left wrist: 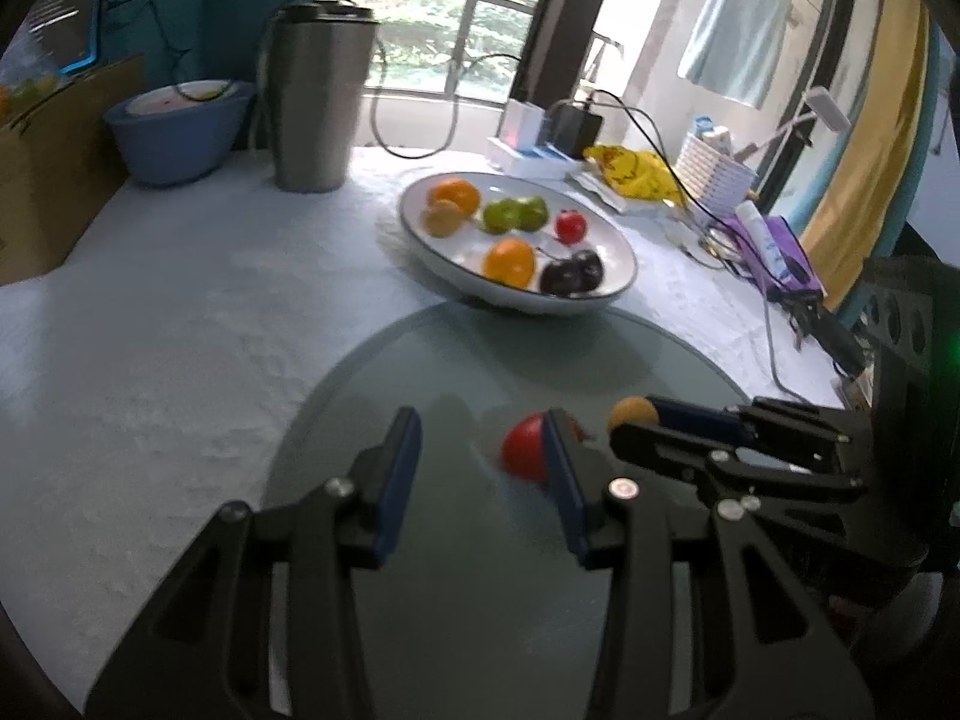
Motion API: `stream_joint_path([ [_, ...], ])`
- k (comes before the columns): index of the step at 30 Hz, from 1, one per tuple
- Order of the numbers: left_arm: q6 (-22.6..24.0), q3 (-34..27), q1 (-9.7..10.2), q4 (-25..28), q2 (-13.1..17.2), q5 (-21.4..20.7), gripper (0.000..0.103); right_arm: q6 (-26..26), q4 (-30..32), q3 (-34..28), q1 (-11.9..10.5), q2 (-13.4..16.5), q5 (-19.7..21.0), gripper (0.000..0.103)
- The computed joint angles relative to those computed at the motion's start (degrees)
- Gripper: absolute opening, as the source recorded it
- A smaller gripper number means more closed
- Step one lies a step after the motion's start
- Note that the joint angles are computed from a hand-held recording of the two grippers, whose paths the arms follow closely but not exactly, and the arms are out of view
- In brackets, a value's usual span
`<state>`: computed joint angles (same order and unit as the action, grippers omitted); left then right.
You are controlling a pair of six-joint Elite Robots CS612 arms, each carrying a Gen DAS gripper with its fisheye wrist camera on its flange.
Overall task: Organize fruits
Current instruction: 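Grasp the red tomato with the left gripper while the right gripper grasps the yellow fruit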
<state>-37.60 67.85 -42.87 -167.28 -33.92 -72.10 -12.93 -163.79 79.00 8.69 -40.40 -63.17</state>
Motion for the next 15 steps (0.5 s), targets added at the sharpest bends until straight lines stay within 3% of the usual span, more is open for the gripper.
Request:
stream_joint_path([
  [15,2.3,-5.0,-0.24,6.6,2.4,-3.0,0.043,2.2,-1.5,0.2,-1.6,0.2,1.0,0.026],
])
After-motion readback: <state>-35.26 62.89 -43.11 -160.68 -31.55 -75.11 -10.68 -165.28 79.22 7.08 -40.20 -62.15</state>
